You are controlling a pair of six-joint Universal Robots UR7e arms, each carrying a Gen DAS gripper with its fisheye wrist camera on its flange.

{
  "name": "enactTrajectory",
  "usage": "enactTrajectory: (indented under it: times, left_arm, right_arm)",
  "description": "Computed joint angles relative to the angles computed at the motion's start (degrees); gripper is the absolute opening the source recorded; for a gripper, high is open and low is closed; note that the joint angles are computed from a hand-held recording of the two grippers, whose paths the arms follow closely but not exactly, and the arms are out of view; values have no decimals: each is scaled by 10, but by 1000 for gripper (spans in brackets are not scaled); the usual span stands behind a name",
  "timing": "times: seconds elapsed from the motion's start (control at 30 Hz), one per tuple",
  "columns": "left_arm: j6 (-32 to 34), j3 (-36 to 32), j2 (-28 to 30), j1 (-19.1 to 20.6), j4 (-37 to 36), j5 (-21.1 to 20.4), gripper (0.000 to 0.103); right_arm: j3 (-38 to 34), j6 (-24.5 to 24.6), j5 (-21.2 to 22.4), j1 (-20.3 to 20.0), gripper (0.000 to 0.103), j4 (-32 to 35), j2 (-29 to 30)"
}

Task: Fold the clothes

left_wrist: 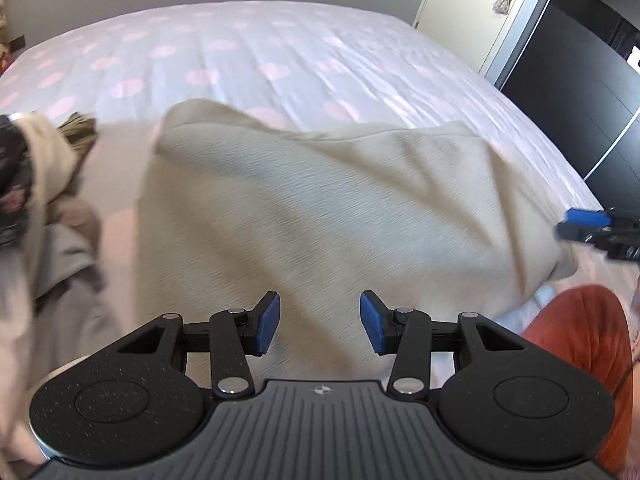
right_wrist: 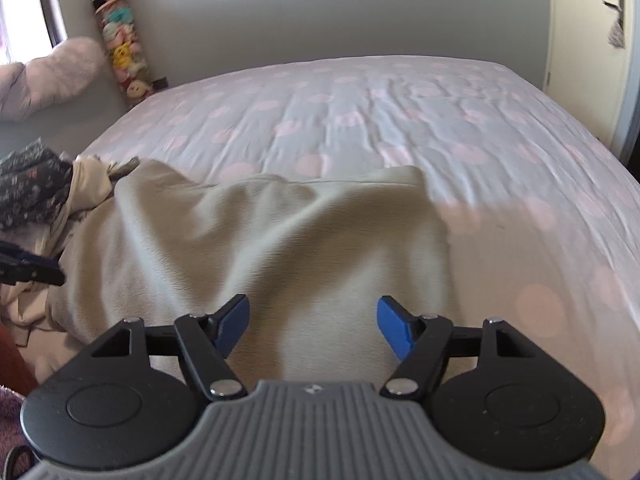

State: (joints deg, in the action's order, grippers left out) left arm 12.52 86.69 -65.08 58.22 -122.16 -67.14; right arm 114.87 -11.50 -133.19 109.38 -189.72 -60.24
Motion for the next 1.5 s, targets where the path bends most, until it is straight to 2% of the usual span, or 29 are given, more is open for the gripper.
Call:
enactTrajectory:
  times: [0.13, 0.27, 0.33, 0.47, 0.63, 0.8, 0.93, 1.07, 1.23, 1.4, 1.5]
  left_arm:
    - [-25, 14, 17, -3, -13, -17, 42]
    - [-34, 16, 43, -1, -29, -26, 42]
    - [-40, 9, 58, 0, -36, -30, 41]
    - [-55, -10, 92, 4, -59, -25, 39]
    - [-80, -69, 144, 18, -67, -24, 30]
    - [-76, -122, 194, 29, -85, -13, 11]
    - [-76, -168, 229, 37, -91, -14, 1]
    - [-73, -211, 260, 44, -95, -20, 1]
    - [-40, -222, 280, 37, -137, 8, 1]
    - [0, -180, 252, 46, -178, -17, 1]
    - [18, -142, 221, 45, -198, -9, 1]
  right_arm:
    - [-35, 15, 1, 2, 53, 35, 41]
    - [-63, 13, -4, -3, 47, 67, 73]
    - [-77, 13, -2, -8, 39, 76, 86]
    - [-114, -8, 2, -19, 37, 68, 116]
    - [-170, -45, 6, -42, 34, 40, 163]
    - [-227, -81, 26, -64, 33, 8, 204]
    - [-282, -90, 44, -79, 32, 24, 228]
    - [-342, -95, 41, -88, 32, 54, 253]
    - [-393, -112, 22, -90, 34, 74, 279]
    - [-341, -86, 60, -100, 32, 37, 249]
    - [-305, -93, 49, -93, 32, 10, 234]
